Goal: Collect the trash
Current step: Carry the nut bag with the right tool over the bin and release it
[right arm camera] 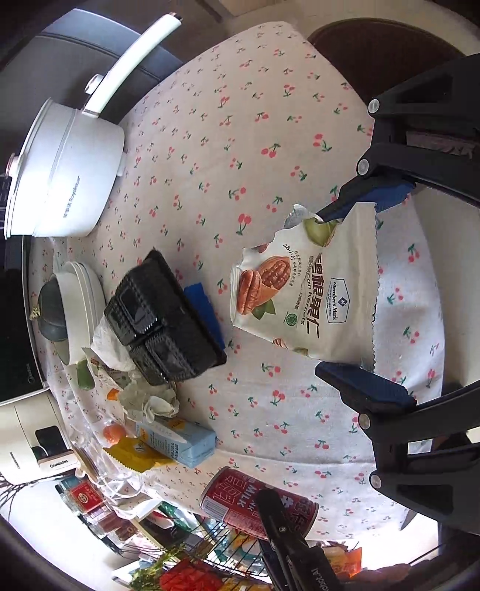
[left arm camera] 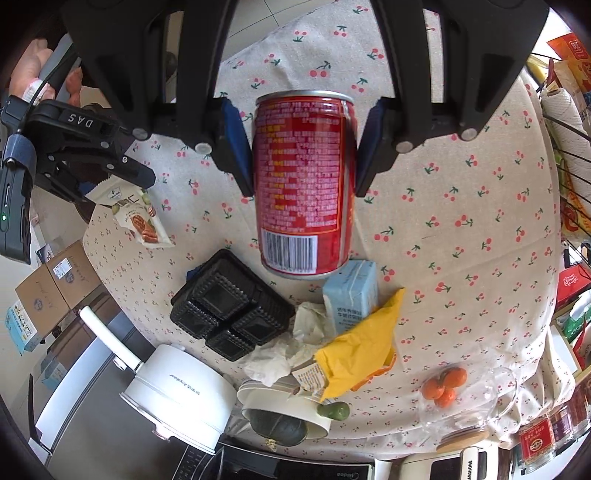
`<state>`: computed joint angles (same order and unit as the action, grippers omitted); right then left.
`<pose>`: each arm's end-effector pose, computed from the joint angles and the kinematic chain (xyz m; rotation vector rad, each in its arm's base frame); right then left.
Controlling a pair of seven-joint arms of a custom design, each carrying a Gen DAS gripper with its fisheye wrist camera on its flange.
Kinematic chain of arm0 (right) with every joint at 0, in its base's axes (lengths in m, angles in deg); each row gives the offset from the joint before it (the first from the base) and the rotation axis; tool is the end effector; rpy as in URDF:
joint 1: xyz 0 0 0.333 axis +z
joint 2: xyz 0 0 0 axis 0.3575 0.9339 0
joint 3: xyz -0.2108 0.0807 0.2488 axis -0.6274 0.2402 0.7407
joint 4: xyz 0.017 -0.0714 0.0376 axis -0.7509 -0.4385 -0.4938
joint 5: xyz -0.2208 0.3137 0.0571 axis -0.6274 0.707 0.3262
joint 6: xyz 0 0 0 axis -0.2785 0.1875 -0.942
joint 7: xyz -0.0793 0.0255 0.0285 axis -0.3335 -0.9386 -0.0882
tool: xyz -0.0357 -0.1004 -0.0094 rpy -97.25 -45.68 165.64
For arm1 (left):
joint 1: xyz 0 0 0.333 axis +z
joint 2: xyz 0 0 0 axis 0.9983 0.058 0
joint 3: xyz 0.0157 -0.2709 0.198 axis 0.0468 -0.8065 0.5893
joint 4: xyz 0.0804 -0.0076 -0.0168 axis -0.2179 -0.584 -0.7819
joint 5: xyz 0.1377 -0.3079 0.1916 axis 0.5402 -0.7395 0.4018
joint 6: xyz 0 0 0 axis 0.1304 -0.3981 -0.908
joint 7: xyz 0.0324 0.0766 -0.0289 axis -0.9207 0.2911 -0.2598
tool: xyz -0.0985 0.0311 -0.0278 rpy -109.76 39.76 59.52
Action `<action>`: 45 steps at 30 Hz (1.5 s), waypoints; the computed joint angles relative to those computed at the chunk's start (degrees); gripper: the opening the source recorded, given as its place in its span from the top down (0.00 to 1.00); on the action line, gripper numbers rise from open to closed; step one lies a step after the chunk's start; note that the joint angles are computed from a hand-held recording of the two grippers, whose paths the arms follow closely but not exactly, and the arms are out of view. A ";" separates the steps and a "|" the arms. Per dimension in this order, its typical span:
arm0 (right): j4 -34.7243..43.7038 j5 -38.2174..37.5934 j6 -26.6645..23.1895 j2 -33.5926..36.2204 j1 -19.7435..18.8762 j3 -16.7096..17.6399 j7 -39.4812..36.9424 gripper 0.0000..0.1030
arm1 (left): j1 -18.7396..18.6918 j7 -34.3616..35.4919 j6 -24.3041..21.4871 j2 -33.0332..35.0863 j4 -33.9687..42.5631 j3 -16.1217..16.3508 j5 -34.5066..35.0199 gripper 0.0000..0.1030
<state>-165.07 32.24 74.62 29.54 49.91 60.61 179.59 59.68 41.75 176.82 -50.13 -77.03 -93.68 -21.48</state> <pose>0.3715 0.3403 0.5135 -1.8101 2.0556 -0.4312 0.4371 -0.4340 0.5529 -1.6944 2.4074 -0.7795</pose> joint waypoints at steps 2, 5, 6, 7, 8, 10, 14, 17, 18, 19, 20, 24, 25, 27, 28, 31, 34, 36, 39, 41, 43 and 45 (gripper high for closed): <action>-2.08 0.29 -0.58 -2.67 -0.26 -0.34 0.35 0.27 | -0.61 0.08 -0.05 0.84 1.19 -0.44 0.41 0.47; -4.90 0.67 -1.66 -6.49 -0.86 -0.52 0.79 0.27 | -1.74 0.40 -0.08 2.16 3.02 -0.84 0.96 0.47; -5.87 0.89 -1.98 -7.79 -1.07 -0.62 0.83 0.27 | -2.17 0.48 -0.13 2.64 3.67 -0.94 1.16 0.47; -6.68 1.08 -2.37 -8.98 -1.28 -0.67 0.84 0.27 | -2.63 0.55 -0.21 3.16 4.37 -1.02 1.37 0.47; -7.45 1.25 -2.80 -10.14 -1.51 -0.71 0.84 0.27 | -3.12 0.62 -0.33 3.73 5.15 -1.09 1.58 0.47; -9.15 1.61 -3.49 -12.55 -1.93 -0.79 0.83 0.27 | -4.10 0.83 -0.64 5.03 6.89 -1.16 1.95 0.47; -12.57 2.33 -4.84 -17.52 -2.85 -1.11 0.69 0.27 | -6.16 1.03 -1.11 7.30 9.85 -1.12 2.67 0.47; -15.13 2.93 -6.06 -21.34 -3.44 -1.32 0.78 0.27 | -7.97 0.72 -1.72 9.37 12.59 -0.97 3.58 0.47; -15.89 3.15 -6.52 -22.58 -3.63 -1.42 0.77 0.27 | -8.60 0.61 -1.94 10.05 13.51 -0.94 3.78 0.47; -16.74 3.38 -6.93 -23.89 -3.81 -1.57 0.73 0.27 | -9.24 0.53 -2.17 10.78 14.48 -0.90 3.99 0.47; -17.52 3.60 -7.31 -25.06 -3.99 -1.68 0.71 0.27 | -9.83 0.62 -2.44 11.51 15.46 -0.88 4.12 0.47; -20.68 4.32 -8.98 -29.98 -4.64 -2.12 0.40 0.27 | -12.39 1.18 -3.26 14.46 19.38 -0.78 4.66 0.47; -21.29 4.41 -9.42 -30.97 -4.85 -2.24 0.27 0.27 | -13.04 1.40 -3.44 15.18 20.36 -0.76 4.74 0.47; -22.75 4.65 -10.58 -33.37 -5.18 -2.37 0.12 0.27 | -14.28 2.00 -3.87 16.66 22.36 -0.76 4.70 0.47; -23.51 4.85 -11.26 -34.65 -5.28 -2.41 0.11 0.27 | -14.96 2.23 -4.17 17.42 23.45 -0.72 4.74 0.47; -25.78 5.49 -13.37 -38.60 -5.53 -2.73 0.02 0.27 | -16.87 2.89 -4.88 19.58 26.24 -0.54 4.73 0.47; -27.96 5.99 -15.78 -42.76 -5.84 -3.05 -0.10 0.27 | -18.84 3.59 -5.91 22.12 29.69 -0.35 4.70 0.47; -29.33 6.34 -17.62 -45.69 -5.99 -3.22 -0.17 0.27 | -20.24 4.35 -6.91 24.27 32.66 -0.29 4.55 0.47; -31.27 6.85 -20.53 -49.94 -6.30 -3.49 -0.13 0.27 | -22.49 5.65 -8.32 27.59 37.30 -0.24 4.05 0.47; -32.50 7.27 -22.34 -52.72 -6.50 -3.65 0.10 0.27 | -24.02 6.64 -9.14 29.58 40.06 -0.20 3.67 0.47; -33.60 7.76 -24.12 -55.25 -6.55 -3.59 0.42 0.27 | -25.68 7.85 -10.40 32.15 43.68 -0.10 3.32 0.47; -34.47 8.13 -25.76 -57.33 -6.50 -3.54 0.62 0.27 | -27.29 8.99 -11.54 34.47 46.93 0.18 3.05 0.47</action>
